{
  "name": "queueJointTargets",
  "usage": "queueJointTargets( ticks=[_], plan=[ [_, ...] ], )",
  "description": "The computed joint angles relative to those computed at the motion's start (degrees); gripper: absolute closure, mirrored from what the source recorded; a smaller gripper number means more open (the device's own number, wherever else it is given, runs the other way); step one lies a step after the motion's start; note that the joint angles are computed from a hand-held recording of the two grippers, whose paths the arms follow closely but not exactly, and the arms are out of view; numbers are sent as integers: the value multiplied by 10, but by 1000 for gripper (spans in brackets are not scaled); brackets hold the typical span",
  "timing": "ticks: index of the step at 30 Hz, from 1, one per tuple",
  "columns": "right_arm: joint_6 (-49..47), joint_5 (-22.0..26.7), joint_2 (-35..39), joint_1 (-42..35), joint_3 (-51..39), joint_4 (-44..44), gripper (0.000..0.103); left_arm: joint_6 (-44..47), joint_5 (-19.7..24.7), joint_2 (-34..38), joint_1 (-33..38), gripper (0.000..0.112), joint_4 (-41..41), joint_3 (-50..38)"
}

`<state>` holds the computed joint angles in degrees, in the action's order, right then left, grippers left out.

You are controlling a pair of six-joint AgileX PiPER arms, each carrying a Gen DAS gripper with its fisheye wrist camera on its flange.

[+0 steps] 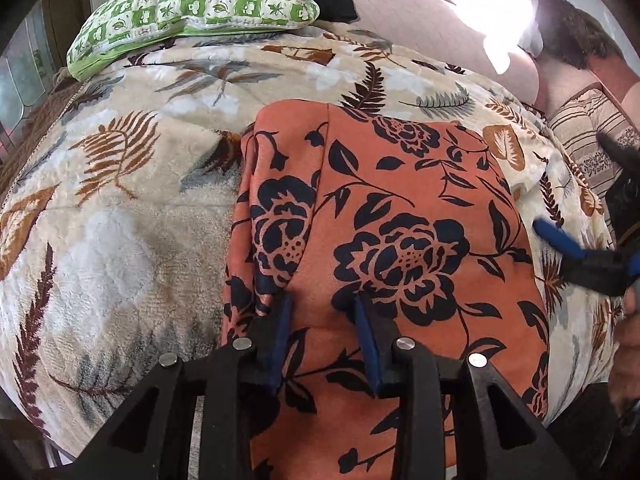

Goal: Fold small clothes

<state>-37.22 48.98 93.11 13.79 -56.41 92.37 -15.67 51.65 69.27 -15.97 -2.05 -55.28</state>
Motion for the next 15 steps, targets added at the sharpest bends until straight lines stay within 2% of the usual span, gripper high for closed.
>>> queueJointTargets(
  ticks=[2,5,7,10,13,15],
  plan=[
    [7,18,28,-12,-30,11,13,8,-4,-1,6,78,-9,3],
    [78,35,147,4,-134,-66,14,20,-5,-1,15,78,-25,4],
    [85,36,155,0,-138,-40,14,31,-4,-4,23,78,-37,5],
    [50,24,71,-14,-84,-60,14,50,-8,-6,33,78,-54,10],
    [85,19,-23,-31,-1,-150,14,54,-11,-7,35,78,-58,12],
    [80,33,-55,-41,64,-150,13,56,-14,-9,36,78,-60,14]
  ],
)
